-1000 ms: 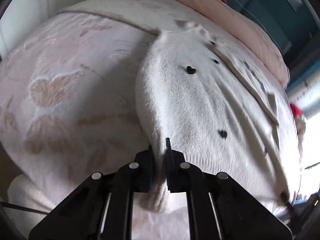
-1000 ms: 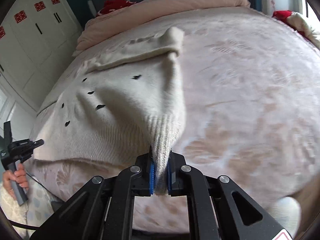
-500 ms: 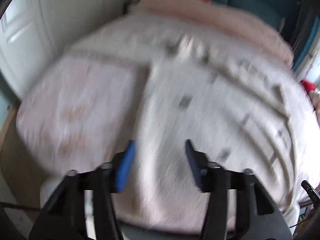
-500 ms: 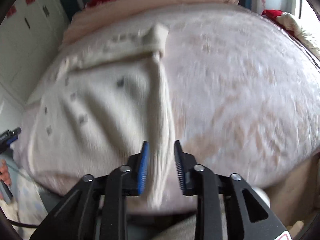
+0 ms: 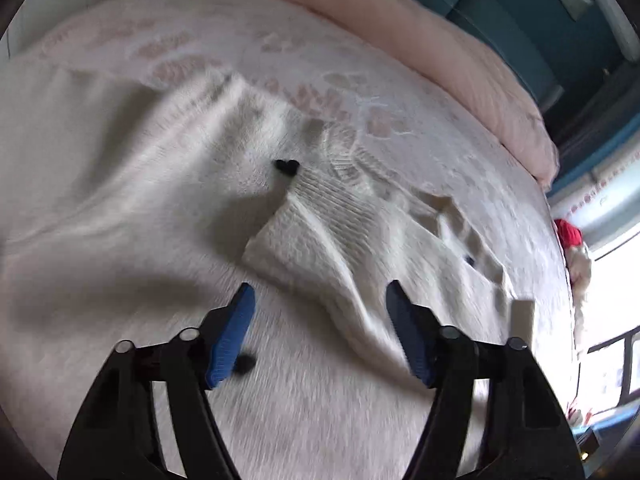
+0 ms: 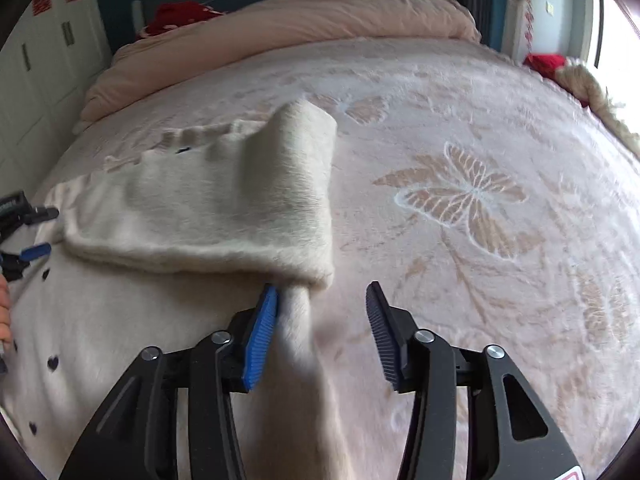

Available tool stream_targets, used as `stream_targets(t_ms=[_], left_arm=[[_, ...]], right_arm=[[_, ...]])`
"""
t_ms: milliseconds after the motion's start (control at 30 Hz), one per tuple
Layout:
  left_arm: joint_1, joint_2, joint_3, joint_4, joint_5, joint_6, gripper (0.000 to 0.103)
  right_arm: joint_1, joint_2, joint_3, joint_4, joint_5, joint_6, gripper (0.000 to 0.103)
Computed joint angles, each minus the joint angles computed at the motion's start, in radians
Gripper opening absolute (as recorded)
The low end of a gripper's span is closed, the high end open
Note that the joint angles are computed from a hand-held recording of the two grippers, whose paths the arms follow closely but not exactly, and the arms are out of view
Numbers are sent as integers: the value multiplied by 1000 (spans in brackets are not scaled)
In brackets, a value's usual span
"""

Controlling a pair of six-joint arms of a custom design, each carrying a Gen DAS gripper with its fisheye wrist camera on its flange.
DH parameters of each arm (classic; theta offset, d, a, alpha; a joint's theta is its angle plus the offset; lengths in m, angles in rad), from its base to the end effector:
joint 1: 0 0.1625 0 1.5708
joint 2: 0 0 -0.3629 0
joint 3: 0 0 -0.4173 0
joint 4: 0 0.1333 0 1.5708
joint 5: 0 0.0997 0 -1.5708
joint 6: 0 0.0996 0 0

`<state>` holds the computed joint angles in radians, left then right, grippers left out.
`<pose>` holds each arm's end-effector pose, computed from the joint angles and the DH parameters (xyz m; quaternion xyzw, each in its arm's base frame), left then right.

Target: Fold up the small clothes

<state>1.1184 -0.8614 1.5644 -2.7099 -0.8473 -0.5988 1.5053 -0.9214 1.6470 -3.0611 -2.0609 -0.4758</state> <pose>-0.1166 -0.6957 0.1425 -0.1431 0.9051 -0.3484 0.1974 0.0427 -0.6686 0.1802 0.0947 -0.8996 0.2886 0.3137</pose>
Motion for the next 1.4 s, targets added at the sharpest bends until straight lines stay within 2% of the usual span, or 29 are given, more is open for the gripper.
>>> stream_targets(t_ms=[33, 67, 100, 133, 167, 233, 300, 333, 400, 433, 467, 533, 600, 667, 700, 733, 767, 800, 900, 967, 1033, 1100, 1200, 1267, 1400], left_arm=[[17, 20, -27, 13, -16, -13, 47], [27, 28, -36, 15, -19, -24, 31], [30, 35, -37, -12, -15, -14, 11], [29, 37, -34, -55, -21, 19, 10], [21, 26, -10, -113, -26, 53, 9], [-12, -3, 53, -253, 14, 157, 9], [-31, -28, 102, -308, 51, 191, 9], [-33, -42, 130, -301, 83, 165, 9], [-12, -49, 151, -220, 107, 89, 10], [-1, -43, 152, -205, 100, 74, 10], [2, -36, 159, -231, 101, 95, 10], [-17, -25, 157, -245, 139, 155, 10], [-18, -25, 147, -226, 130, 154, 11], [-16, -25, 140, -204, 132, 135, 12], [-14, -18, 132, -201, 134, 133, 13], [-14, -11, 125, -199, 141, 134, 13], [-13, -12, 124, -196, 147, 140, 13], [-17, -19, 133, -194, 155, 137, 14], [-23, -33, 146, -178, 158, 144, 17], [-22, -75, 176, -159, 126, 148, 21], [-19, -133, 225, -184, 85, 157, 28], [-16, -222, 302, -253, 74, 156, 42], [0, -345, 382, -304, 120, 127, 55], [32, -438, 419, -308, 188, 99, 60], [157, -564, 386, -200, 289, 15, 65]], right_arm=[[-4, 12, -26, 28, 16, 21, 48], [-5, 25, -45, 45, 28, 28, 45], [-5, 39, -61, 52, 35, 22, 33], [-5, 44, -78, 69, 71, 10, 12], [1, 43, -74, 44, 78, 0, 12], [21, 34, -55, -57, 95, -67, 12], [26, 21, -34, -100, 108, -104, 12], [22, 36, -48, -85, 79, -111, 14], [-1, 76, -101, 50, 9, -72, 14], [-9, 64, -97, 85, 24, -36, 15], [-11, 40, -75, 78, 51, -17, 20], [5, -7, -31, 57, 47, -17, 23], [18, -57, 27, 1, 64, -14, 24], [26, -102, 68, -21, 129, 25, 24], [28, -104, 62, 3, 156, 43, 21], [34, -83, 29, 59, 183, 46, 8], [39, -59, 0, 94, 184, 43, 2], [41, -25, -44, 144, 174, 45, 2], [31, 104, -164, 209, 38, 58, 0], [16, 107, -152, 178, 49, 65, 0], [44, 81, -121, 156, 11, 90, 0], [78, 47, -54, 82, -2, 36, 5], [117, 1, 42, 18, 8, -13, 8], [132, -21, 92, 19, 26, -9, 8], [156, -72, 197, 36, 34, 0, 10]])
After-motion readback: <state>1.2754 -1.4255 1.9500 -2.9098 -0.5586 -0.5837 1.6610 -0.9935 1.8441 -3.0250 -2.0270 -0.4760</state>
